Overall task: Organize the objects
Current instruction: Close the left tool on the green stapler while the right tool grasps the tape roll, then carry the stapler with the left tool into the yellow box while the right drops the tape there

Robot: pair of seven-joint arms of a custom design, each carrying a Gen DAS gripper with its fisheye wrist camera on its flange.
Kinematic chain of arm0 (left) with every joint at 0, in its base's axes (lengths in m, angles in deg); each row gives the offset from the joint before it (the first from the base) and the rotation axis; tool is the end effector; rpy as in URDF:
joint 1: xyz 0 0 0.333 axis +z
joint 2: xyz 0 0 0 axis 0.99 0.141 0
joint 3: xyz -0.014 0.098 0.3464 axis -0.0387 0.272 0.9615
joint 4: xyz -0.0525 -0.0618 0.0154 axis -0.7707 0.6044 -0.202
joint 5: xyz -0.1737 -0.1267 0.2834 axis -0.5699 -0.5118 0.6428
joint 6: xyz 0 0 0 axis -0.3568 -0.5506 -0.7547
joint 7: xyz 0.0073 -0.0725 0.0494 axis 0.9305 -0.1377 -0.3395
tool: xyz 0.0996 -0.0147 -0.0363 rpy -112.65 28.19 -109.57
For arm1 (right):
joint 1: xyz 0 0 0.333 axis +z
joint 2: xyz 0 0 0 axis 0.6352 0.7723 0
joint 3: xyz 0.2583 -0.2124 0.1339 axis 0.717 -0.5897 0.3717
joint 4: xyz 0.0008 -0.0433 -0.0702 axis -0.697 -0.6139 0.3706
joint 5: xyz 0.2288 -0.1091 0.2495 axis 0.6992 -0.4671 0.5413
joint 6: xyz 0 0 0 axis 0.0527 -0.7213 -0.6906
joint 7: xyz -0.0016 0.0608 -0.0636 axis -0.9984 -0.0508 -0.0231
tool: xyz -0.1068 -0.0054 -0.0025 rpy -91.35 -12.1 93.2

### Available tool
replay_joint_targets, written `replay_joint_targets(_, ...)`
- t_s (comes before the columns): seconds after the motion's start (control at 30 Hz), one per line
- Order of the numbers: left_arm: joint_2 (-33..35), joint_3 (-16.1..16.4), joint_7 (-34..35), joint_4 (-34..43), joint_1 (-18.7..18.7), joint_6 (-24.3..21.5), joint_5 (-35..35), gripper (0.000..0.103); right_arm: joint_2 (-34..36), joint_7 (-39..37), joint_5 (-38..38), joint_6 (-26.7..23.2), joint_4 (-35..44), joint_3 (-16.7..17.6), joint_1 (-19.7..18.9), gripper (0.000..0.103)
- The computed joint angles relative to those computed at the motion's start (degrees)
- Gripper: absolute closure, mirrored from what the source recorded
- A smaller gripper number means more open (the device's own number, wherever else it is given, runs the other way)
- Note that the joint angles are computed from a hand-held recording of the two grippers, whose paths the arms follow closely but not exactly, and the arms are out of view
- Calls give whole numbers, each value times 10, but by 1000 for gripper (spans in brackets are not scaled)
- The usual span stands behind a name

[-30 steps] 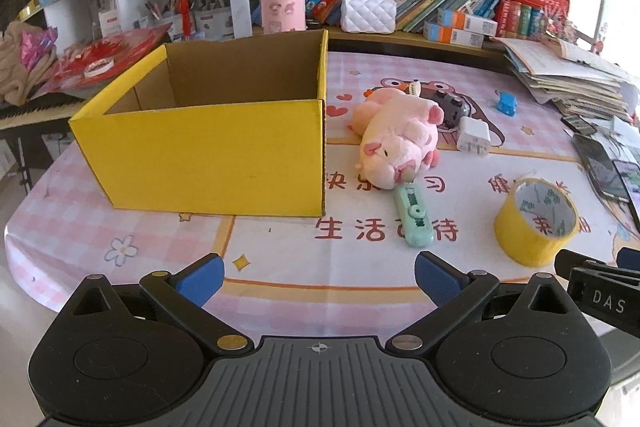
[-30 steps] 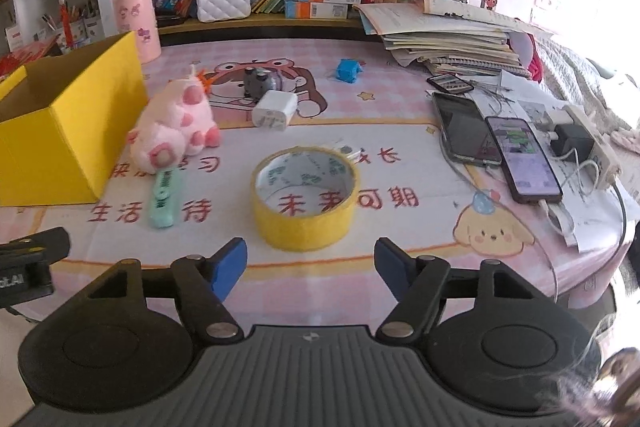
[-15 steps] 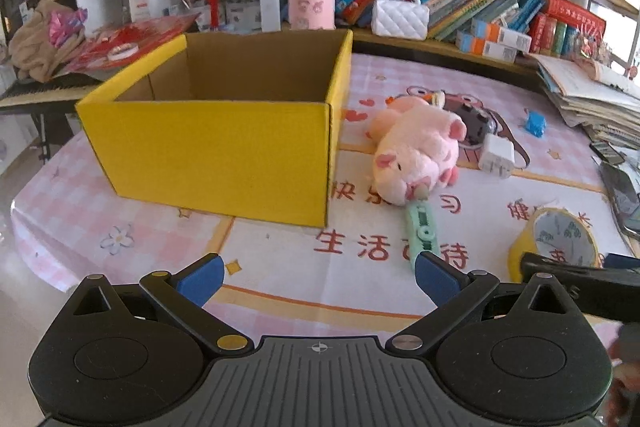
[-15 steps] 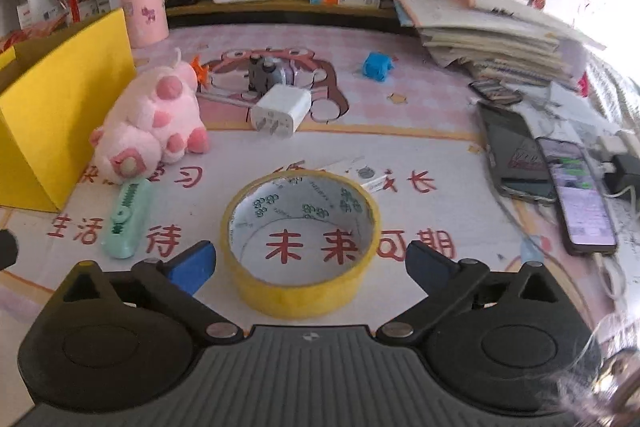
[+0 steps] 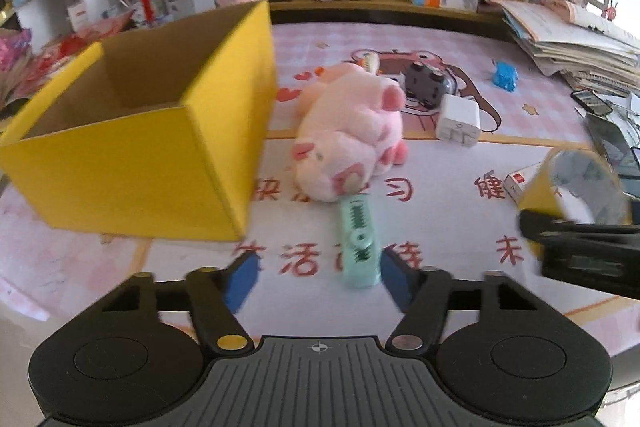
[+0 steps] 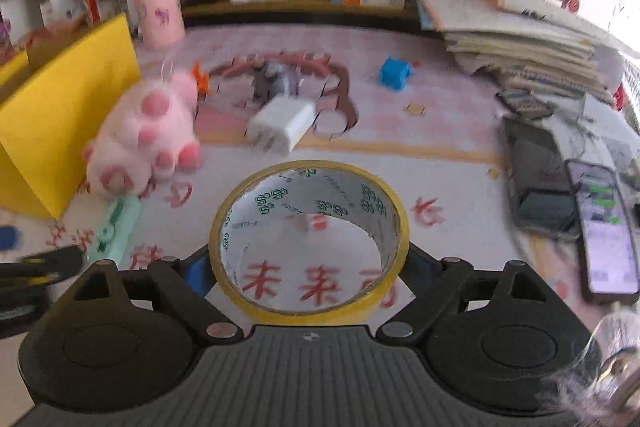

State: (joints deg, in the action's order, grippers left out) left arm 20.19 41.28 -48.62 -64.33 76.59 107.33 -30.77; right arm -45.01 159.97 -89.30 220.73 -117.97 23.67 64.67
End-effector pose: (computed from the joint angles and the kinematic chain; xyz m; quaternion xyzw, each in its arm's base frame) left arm 0.5327 -0.1336 0.4676 -0.7510 0.5635 -0.1862 0.2895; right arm 0.6059 0.2988 0.4637 -0.7627 0.5209 -0.1998 0.3273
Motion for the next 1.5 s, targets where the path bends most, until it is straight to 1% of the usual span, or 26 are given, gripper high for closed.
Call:
replay_joint_targets(0.03, 12, 0, 6, 8, 2, 9, -6, 50, -7, -10, 9, 6, -5, 14, -15, 14)
replay_joint_targets(0.1, 30, 4, 11, 21, 0, 23, -7, 61, -17, -28, 25, 11, -13, 35, -38, 14)
replay_joint_targets(0.17, 46, 8, 22, 35, -6, 23, -13, 66, -27, -46, 37, 23, -23, 48, -53, 14)
replay_joint_targets(0.2, 54, 11, 27, 39, -8, 27, -19, 70, -32, -54, 42, 28, -28, 52, -58, 14)
replay_joint_targets(0.27, 61, 18, 28, 41, -12, 36, -27, 75, -40, -69, 49, 41, -38, 59, -65, 14)
replay_joint_targets(0.33, 64, 29, 8, 43, -21, 42, -4, 80, -46, -86, 53, 52, -47, 65, -70, 14)
replay_joint_targets(0.47, 51, 30, 20, 26, -14, 67, -38, 80, -53, -124, 58, 76, -60, 83, -81, 14)
replay_joint_targets(0.53, 31, 36, -1, 9, -15, 86, -22, 80, -55, -141, 64, 80, -63, 100, -92, 14)
replay_joint_targets(0.6, 9, 34, -8, -7, -9, 97, -17, 80, -55, -155, 75, 78, -64, 118, -103, 14)
replay_joint_targets(0.67, -16, 29, -26, -25, 0, 106, -5, 80, -55, -163, 86, 67, -60, 126, -103, 14)
replay_joint_targets(0.77, -55, 15, -67, -51, 19, 106, 29, 80, -56, -171, 102, 56, -58, 132, -97, 14)
replay_joint_targets(0.93, -112, -12, -112, -86, 63, 111, 79, 80, -64, -166, 108, 50, -62, 115, -60, 14)
replay_joint_targets(1.03, -141, -23, -130, -105, 92, 129, 109, 80, -73, -145, 94, 58, -71, 86, -20, 14)
replay_joint_targets(1.1, -161, -28, -145, -120, 116, 150, 139, 80, -78, -112, 72, 62, -75, 48, 24, 14)
replay_joint_targets(1.17, -183, -31, -157, -134, 141, 172, 171, 80, -83, -59, 36, 62, -76, -10, 86, 14)
replay_joint_targets(1.23, -203, -24, -150, -151, 162, 199, 180, 80, -87, 4, -12, 61, -77, -72, 150, 14)
replay_joint_targets(1.27, -212, -15, -129, -162, 168, 212, 169, 80, -88, 38, -38, 58, -75, -105, 186, 14)
replay_joint_targets(1.33, -228, 1, -97, -181, 182, 237, 155, 80, -89, 99, -85, 50, -70, -153, 242, 14)
replay_joint_targets(1.4, -241, 26, -53, -203, 184, 259, 130, 80, -89, 156, -133, 42, -64, -192, 288, 14)
replay_joint_targets(1.5, -256, 81, 23, -234, 162, 284, 80, 80, -86, 237, -200, 24, -51, -230, 344, 14)
